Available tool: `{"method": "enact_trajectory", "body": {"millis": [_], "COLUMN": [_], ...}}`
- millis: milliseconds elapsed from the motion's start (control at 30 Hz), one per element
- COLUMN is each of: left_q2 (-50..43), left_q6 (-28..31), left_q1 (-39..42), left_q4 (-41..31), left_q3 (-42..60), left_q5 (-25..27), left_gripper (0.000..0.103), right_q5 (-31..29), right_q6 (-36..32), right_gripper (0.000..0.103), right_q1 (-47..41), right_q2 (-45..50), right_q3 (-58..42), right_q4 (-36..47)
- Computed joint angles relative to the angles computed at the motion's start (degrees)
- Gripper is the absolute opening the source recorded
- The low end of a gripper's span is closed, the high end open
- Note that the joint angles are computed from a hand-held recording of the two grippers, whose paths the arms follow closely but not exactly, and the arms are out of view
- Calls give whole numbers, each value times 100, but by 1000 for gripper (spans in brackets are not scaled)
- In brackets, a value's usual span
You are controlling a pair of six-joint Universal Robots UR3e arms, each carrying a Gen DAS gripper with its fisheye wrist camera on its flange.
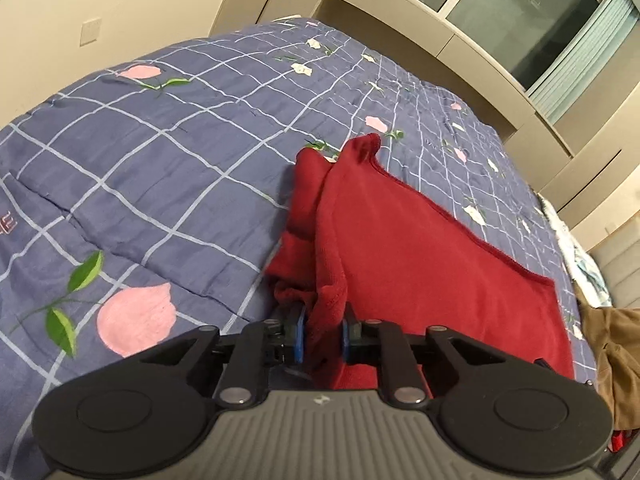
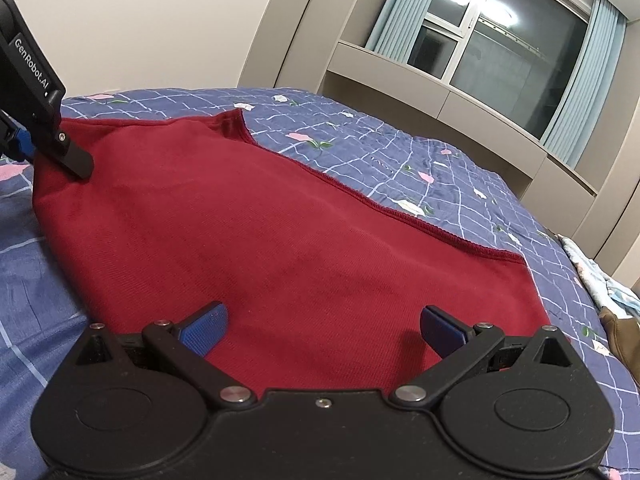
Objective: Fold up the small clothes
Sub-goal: 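Grasp the folded sweater edge with the left tool, then lift the sweater edge with the left tool and fold it over the bundle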
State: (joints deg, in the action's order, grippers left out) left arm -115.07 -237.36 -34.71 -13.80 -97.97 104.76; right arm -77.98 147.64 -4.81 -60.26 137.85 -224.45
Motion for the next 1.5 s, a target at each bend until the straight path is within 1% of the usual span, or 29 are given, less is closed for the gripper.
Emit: {"method": "enact_trajectory", "body": {"millis": [33,67,133,200,267,333,400,433,467,500,533,567,600,667,767,900,967,1033,1167,1333,1367,1433,1500], "left_q2": [6,32,92,86,7,-119,-238,-300,-330,-358,-365,-387,-388,-392,-359,-319,-294,-280,-387,-892,-1039,-1421,-1865], "left_q6": [-91,-220,-420,-517,-619,-830,-940,-939,-907,-847,-786,-717,-672,-545,-255,181,436,528,921,1729,1891,2240,2441], "left_q1": [24,63,173,252,355,466,561,592,600,600,590,591,602,526,404,265,236,228,89,-195,-259,-400,-536], "left_q4": [-20,-47,8,219,584,1030,1292,1337,1197,1044,1002,1107,1170,1067,788,449,322,374,16,-607,-765,-1302,-1863], "left_q3": [-23,-70,-211,-338,-452,-573,-622,-590,-498,-390,-353,-361,-370,-251,-15,359,543,653,1302,2813,3158,4103,5089], "left_q5": [-25,-71,-238,-342,-456,-536,-561,-553,-506,-479,-455,-483,-546,-414,-208,1,-23,-114,-112,-241,-247,-283,-299], "left_gripper": [26,41,57,61,71,74,74,67,57,52,43,29,28,24,22,22,22,22,21,21,21,21,21], "right_q5": [-11,-10,-13,-7,4,13,28,33,39,50,68,92,104,133,124,117,72,37,1,103,172,390,663], "right_q6": [6,8,4,0,8,9,9,6,8,14,17,13,17,20,12,-3,-6,-15,2,76,70,-19,-125], "right_gripper": [103,103,103,103,103,103,103,103,103,103,103,103,103,103,103,103,103,103,103,103,103,102,102], "right_q1": [13,14,16,12,6,1,-11,-15,-18,-23,-36,-55,-63,-84,-78,-75,-41,-15,22,-78,-152,-385,-724], "right_q2": [3,-1,3,3,-4,-18,-37,-38,-43,-50,-64,-83,-87,-116,-127,-104,-83,-39,33,-80,-247,-586,-877], "right_q3": [-45,-33,-33,-45,-36,-47,-28,-37,-34,-27,-20,-32,-37,-26,-12,4,15,37,103,323,397,610,960], "right_q4": [42,31,24,44,48,76,81,93,96,101,115,155,171,200,178,114,50,-57,-290,-485,-313,-23,-35]}}
